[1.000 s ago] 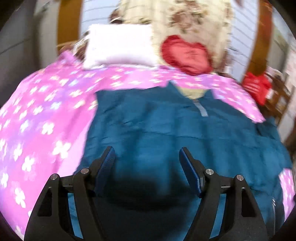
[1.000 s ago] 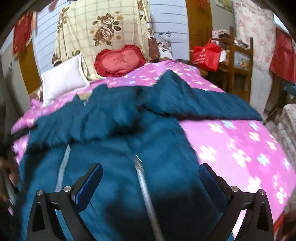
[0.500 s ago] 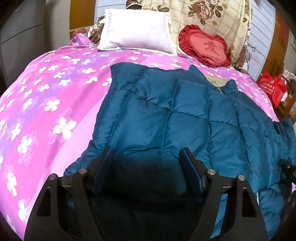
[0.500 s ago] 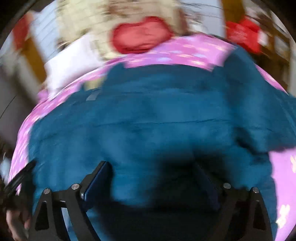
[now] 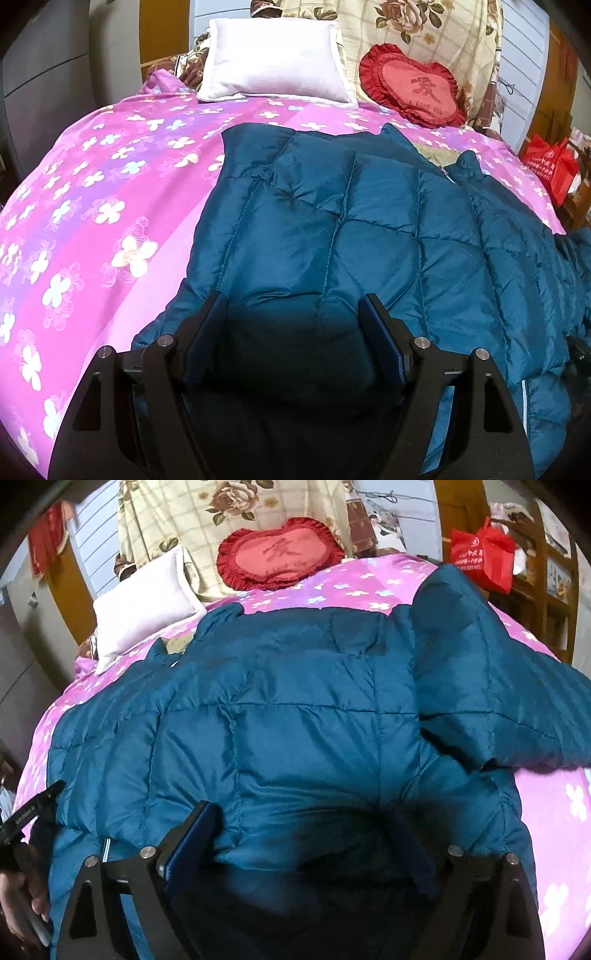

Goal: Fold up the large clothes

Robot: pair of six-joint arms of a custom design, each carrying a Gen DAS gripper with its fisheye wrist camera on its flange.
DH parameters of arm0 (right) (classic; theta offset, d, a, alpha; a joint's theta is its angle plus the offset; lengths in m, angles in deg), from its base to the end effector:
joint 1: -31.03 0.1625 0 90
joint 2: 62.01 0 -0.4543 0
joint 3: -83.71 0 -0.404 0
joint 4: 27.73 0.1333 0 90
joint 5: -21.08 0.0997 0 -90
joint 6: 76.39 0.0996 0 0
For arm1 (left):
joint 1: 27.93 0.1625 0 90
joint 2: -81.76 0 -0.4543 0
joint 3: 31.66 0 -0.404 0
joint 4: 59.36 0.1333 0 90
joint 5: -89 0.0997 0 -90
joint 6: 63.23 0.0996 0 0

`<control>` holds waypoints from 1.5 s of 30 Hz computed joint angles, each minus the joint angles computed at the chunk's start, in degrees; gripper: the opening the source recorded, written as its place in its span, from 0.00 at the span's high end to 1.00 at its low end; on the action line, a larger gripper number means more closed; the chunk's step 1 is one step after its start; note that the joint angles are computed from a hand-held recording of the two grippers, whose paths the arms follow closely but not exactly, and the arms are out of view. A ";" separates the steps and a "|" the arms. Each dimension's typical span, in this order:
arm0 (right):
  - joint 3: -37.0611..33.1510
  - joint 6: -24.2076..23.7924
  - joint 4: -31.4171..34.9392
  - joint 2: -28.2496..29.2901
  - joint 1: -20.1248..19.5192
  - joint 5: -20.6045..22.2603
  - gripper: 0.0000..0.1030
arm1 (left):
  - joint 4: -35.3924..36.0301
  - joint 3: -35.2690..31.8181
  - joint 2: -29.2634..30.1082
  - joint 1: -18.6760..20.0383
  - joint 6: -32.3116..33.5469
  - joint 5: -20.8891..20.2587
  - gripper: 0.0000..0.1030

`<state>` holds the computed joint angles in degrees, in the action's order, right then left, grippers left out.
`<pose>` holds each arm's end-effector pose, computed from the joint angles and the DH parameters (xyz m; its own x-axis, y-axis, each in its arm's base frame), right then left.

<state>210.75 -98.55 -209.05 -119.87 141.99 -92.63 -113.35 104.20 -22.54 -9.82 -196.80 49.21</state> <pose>0.2702 -0.4448 0.1227 -0.7171 -0.4985 0.4871 -0.6498 0.7309 -0.2085 -0.1355 -0.2651 0.2748 -0.5909 -0.6573 -0.4676 0.0950 0.5189 -0.8495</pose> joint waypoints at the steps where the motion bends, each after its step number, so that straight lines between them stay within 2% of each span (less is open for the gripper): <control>1: 0.80 -0.56 -0.37 -0.61 -0.49 0.41 0.04 | 0.14 -0.06 0.26 -0.03 -0.14 -0.14 0.27; 6: 1.90 -0.05 -0.59 -2.94 -1.64 4.05 0.04 | 0.59 -0.29 0.69 0.21 -0.22 -0.44 0.27; 10: 4.65 1.26 -6.37 -6.02 -1.51 2.80 0.04 | 1.36 -0.76 2.06 0.16 -0.90 -1.33 0.27; 12: 6.03 1.92 -9.75 -9.40 -2.58 2.72 0.04 | 3.13 -1.54 5.14 -1.04 -2.08 -3.58 0.27; 13: 6.32 2.26 -11.27 -11.01 -3.10 1.83 0.04 | 3.42 -1.77 6.34 -1.76 -1.59 -4.19 0.27; 16: 6.25 1.96 -14.72 -14.46 -4.93 -4.64 0.04 | 0.46 -0.25 8.59 -5.98 1.79 -5.16 0.25; 18: 5.41 0.70 -14.87 -17.26 -8.18 -7.64 0.04 | 0.18 0.01 9.07 -6.95 2.32 -4.93 0.22; 22: 0.41 1.95 -7.88 -20.87 -14.75 -8.55 0.04 | -2.22 0.68 6.08 -5.00 3.44 -5.01 0.21; 25: -6.38 3.32 3.74 -23.11 -20.71 -6.15 0.04 | -1.68 1.37 4.03 -5.96 0.83 -5.05 0.21; 29: -12.82 4.47 10.32 -23.35 -26.16 -3.25 0.04 | -1.72 1.49 3.93 -6.16 0.19 -5.16 0.21; 32: -16.03 6.81 16.00 -22.49 -28.71 1.27 0.04 | -1.61 1.55 3.75 -6.21 0.15 -5.10 0.21; 36: -20.08 5.56 19.88 -19.72 -29.45 4.89 0.01 | -1.73 1.80 3.45 -6.52 -0.25 -5.01 0.21; 37: -21.23 4.89 20.96 -18.75 -29.27 3.99 0.00 | -1.66 1.76 3.51 -6.64 -0.32 -5.12 0.21; 39: -24.53 5.40 25.52 -16.06 -28.73 -0.52 0.00 | -1.63 1.79 3.45 -6.68 -0.42 -5.11 0.21; 40: -25.07 5.05 25.90 -15.45 -28.87 -0.89 0.00 | -1.68 1.79 3.43 -6.65 -0.32 -5.13 0.21; 42: -24.54 2.14 22.66 -14.63 -28.83 -0.09 0.02 | -1.63 1.79 3.44 -6.65 -0.36 -5.12 0.21; 43: -24.18 0.56 20.70 -14.40 -28.55 0.07 0.08 | -1.59 1.79 3.42 -6.68 -0.32 -5.14 0.21; 44: -23.47 -1.34 18.47 -14.44 -28.31 0.21 0.23 | -1.59 1.79 3.42 -6.68 -0.32 -5.14 0.21; 45: -22.26 -5.32 13.83 -14.15 -27.32 -0.60 0.29 | -1.56 1.81 3.37 -6.69 -0.35 -5.12 0.21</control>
